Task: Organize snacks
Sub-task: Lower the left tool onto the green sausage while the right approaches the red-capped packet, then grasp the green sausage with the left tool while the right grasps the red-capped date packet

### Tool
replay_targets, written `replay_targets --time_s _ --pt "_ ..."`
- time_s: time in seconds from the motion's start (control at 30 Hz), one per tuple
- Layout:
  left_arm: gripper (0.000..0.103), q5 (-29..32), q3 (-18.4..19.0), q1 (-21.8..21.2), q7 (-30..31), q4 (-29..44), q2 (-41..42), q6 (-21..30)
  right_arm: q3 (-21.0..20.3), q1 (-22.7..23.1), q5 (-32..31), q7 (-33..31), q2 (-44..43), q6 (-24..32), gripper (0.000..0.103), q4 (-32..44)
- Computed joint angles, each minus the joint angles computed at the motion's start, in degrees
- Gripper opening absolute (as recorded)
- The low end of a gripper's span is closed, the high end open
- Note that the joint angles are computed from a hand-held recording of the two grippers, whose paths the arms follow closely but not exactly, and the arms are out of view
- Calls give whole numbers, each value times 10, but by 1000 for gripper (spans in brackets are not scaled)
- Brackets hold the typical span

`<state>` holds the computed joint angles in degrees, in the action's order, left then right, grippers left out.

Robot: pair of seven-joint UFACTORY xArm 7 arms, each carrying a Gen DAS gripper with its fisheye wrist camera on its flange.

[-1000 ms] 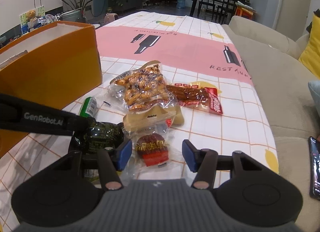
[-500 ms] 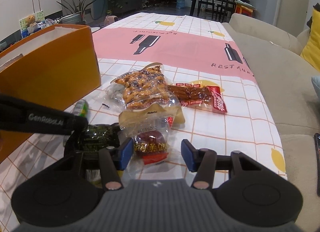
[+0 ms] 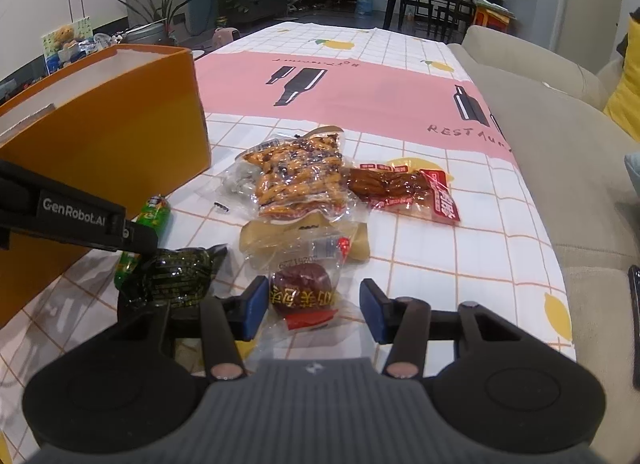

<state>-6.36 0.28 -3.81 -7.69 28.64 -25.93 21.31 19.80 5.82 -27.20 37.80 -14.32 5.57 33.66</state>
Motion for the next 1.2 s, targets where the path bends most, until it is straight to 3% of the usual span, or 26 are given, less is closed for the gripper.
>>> replay_targets --time_s 0.37,0.53,0.67,1.2 --pt "30 14 -4 -5 14 -1 13 -15 7 -8 -17 3 0 -7 46 -2" --pt "26 12 -2 0 13 11 2 38 -5 7 -3 -15 -1 0 43 -1" --pt "25 -15 21 -7 34 10 -14 77 -17 32 24 -37 -9 26 39 1" --pt "24 -37 19 -12 55 -20 -112 122 -19 59 71 -65 -86 67 35 -27"
